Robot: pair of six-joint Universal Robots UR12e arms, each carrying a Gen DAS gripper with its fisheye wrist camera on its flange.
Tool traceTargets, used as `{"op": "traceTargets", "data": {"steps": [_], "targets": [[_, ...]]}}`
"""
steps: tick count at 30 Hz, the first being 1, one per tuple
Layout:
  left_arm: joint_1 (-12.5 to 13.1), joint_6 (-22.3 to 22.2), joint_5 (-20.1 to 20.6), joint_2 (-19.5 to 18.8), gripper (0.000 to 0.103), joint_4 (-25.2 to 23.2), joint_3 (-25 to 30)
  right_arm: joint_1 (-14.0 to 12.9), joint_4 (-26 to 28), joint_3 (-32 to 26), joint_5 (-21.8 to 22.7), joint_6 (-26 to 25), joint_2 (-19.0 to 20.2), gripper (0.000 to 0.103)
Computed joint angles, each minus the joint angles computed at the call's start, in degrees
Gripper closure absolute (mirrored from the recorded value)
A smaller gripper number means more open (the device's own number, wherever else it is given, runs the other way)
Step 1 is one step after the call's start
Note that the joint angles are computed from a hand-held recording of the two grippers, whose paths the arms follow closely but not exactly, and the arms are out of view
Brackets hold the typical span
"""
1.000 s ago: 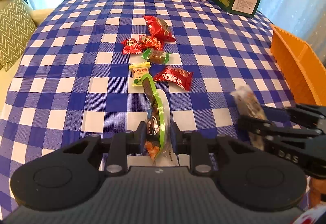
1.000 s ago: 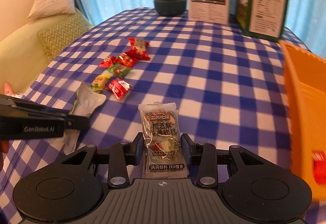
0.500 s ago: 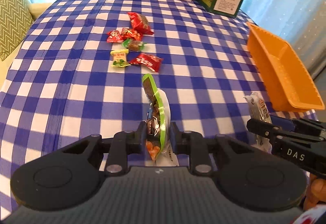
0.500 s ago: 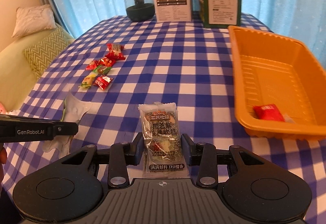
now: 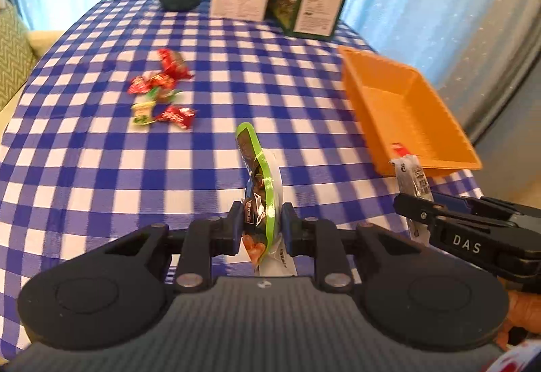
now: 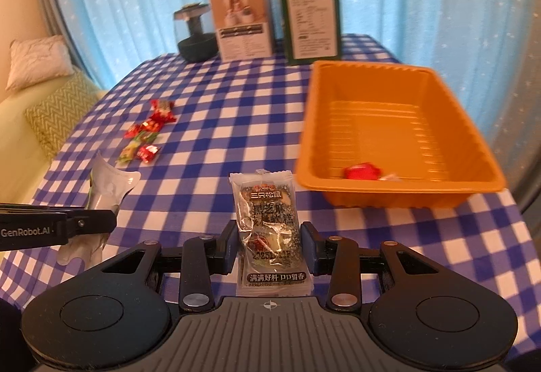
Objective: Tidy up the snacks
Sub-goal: 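Carry both packets over the orange tray and open both tools to release them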
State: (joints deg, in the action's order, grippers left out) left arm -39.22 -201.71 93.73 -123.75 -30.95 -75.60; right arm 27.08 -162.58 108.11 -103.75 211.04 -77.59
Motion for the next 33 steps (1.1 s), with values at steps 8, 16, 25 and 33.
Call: {"op": "traceTargets", "data": {"steps": [8,16,25,33], "targets": [[-1.53,2.29,-1.15,-0.74,0.082,0.15,1.97,-0.19,0.55,2.58,-2.82,2.17,-3.19,0.064],[-2.53,3.72,-2.05,-1.70,0.082,-0.15,4.05,-0.54,0.52,4.33,-4.09,3.73,-5.05,0.064],[-3.28,5.36,-3.30,-3.92,0.082,-1.52,7.95,-1.44,0.00,5.60,-4.90,5.27,-6.09,0.064],[-3.74,6.89,-4.79,-7.34,0.082,-3.18,13.58,-3.48,-0.77,6.36,-5.40,6.28,-6.90,0.064]]}}
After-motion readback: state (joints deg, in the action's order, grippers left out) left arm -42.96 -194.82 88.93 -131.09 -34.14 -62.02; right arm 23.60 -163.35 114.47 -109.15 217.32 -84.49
